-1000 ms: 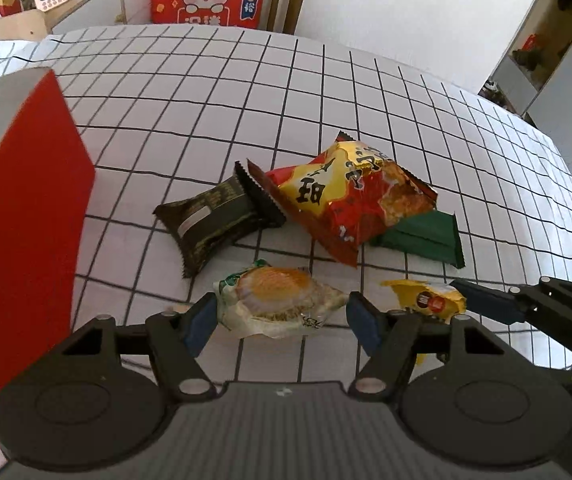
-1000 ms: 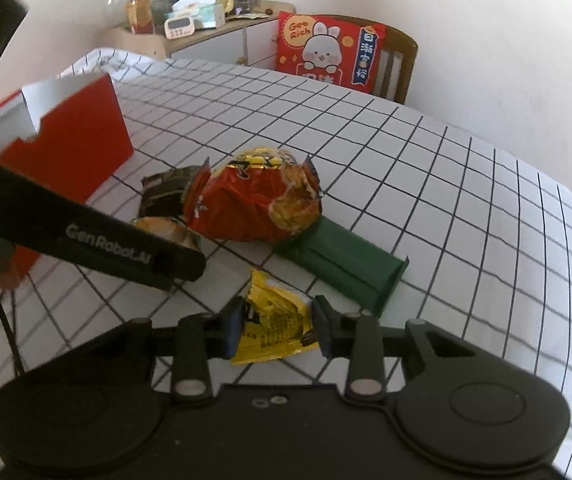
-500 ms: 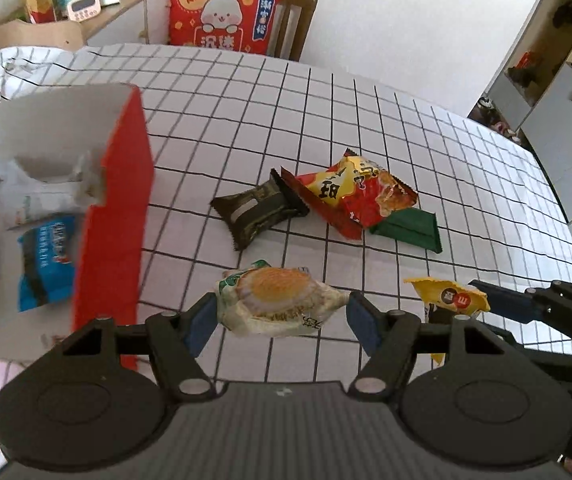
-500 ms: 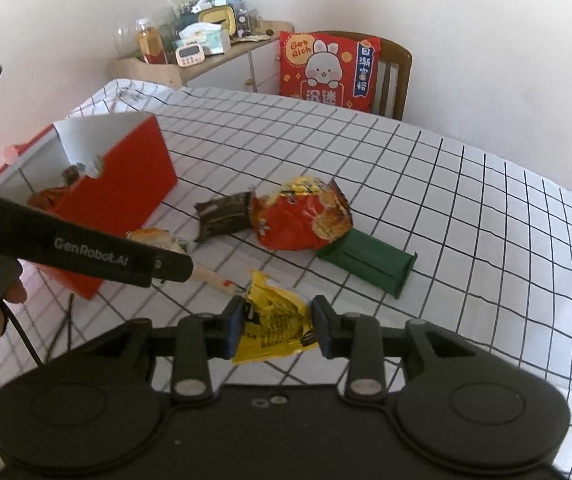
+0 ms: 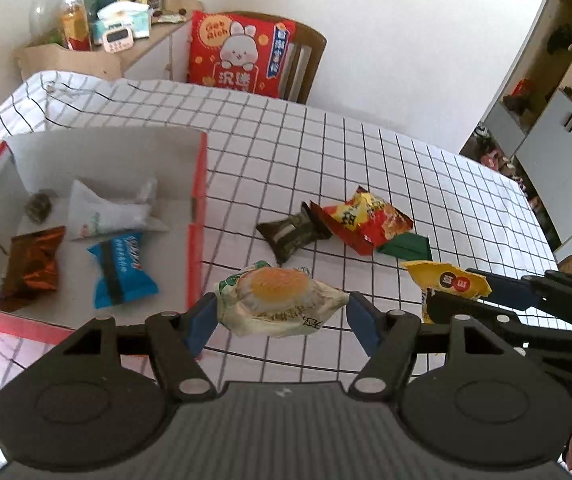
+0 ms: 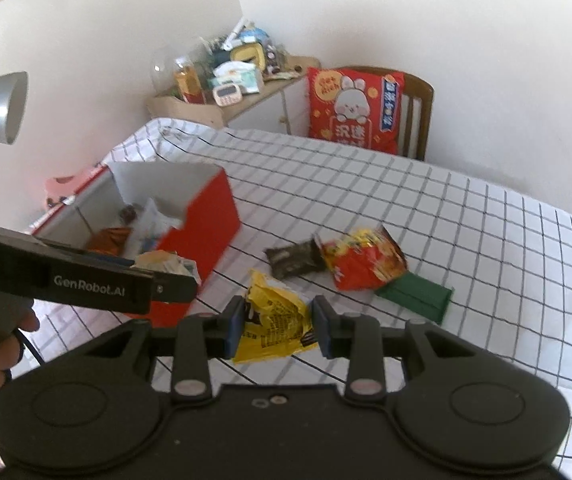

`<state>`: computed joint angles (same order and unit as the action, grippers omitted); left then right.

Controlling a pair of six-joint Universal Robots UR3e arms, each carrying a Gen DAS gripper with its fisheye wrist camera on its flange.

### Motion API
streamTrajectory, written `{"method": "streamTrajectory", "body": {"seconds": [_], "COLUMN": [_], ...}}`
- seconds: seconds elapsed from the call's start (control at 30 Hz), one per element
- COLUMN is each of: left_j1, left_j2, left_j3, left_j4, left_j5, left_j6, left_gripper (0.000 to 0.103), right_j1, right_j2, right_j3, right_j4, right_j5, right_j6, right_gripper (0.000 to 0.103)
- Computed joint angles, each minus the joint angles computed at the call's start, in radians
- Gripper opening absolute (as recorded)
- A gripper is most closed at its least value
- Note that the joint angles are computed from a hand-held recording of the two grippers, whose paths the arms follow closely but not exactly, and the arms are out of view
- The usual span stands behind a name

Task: Organize snacks
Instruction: 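Carry the white bun with the left tool while the right tool carries the yellow packet to the box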

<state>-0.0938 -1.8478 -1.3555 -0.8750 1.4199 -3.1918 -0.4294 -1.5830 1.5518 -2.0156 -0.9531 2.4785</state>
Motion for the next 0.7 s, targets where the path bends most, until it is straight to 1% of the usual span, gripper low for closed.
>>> {"method": "streamTrajectory", "body": {"seconds": [0.27, 0.53, 0.7], "left_j1": [0.082, 0.189, 0.267], "left_j2": [0.091, 0.137, 0.136], "left_j3": [-0.059, -0.080, -0.065], "left_j4": [0.008, 0.002, -0.016], "left_j5": [-0.026, -0.060, -0.080], "left_j6": [0.049, 0.089, 0.111], "left_gripper": [0.070, 0.070, 0.070], "right_j1": [0.109, 0.243, 0.322], "right_j2": [0.032, 0.124, 0.200], "right_j3": [-0.070, -0.174, -0.248], "right_j4": [-0.035, -0.092, -0.115], "right_j5": [0.006, -0.025, -0.056], "right_j6": [0.094, 0.208, 0.264], "right_gripper": [0.035, 0.035, 0.035]}}
